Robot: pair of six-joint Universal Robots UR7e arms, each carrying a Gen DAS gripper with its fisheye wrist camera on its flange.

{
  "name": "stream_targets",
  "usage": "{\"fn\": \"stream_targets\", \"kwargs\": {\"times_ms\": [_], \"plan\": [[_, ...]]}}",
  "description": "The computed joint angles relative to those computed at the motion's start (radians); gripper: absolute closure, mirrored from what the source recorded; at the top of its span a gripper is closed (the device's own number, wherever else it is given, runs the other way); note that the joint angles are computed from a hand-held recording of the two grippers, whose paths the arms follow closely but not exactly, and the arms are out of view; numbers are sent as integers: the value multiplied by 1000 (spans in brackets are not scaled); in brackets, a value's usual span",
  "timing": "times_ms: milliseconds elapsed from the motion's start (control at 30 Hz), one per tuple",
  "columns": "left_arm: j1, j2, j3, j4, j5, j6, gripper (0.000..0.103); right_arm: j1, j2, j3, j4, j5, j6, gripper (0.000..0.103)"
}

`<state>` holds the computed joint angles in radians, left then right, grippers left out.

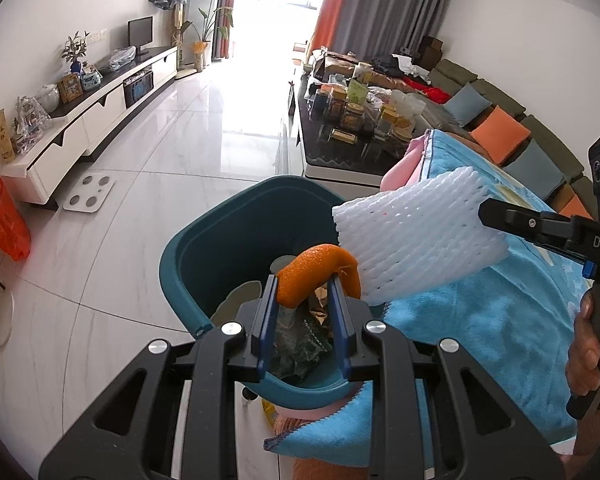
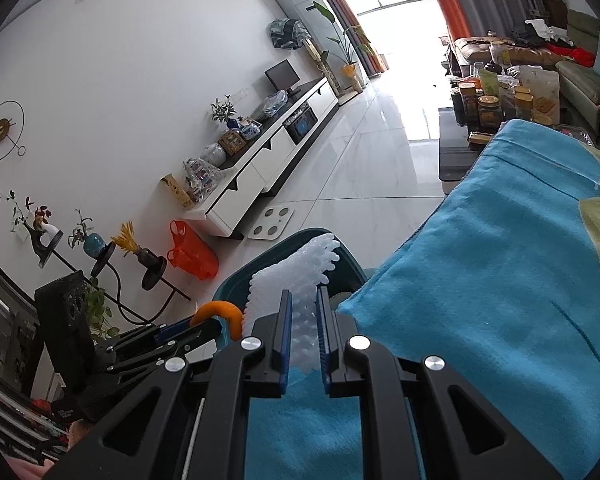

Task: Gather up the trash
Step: 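Carry the orange peel and foam net over the teal bin, then open both grippers to drop the peel and foam net into the bin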

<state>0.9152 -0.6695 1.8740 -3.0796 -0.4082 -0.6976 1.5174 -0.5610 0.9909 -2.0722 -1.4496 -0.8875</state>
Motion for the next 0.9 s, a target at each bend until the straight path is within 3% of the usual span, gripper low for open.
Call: {"fn": "stream_targets", "kwargs": {"times_ms": [900], "plan": [[32,8,-23,69,-7,-60,78,30,44,-12,1,-65,-8,92]]}}
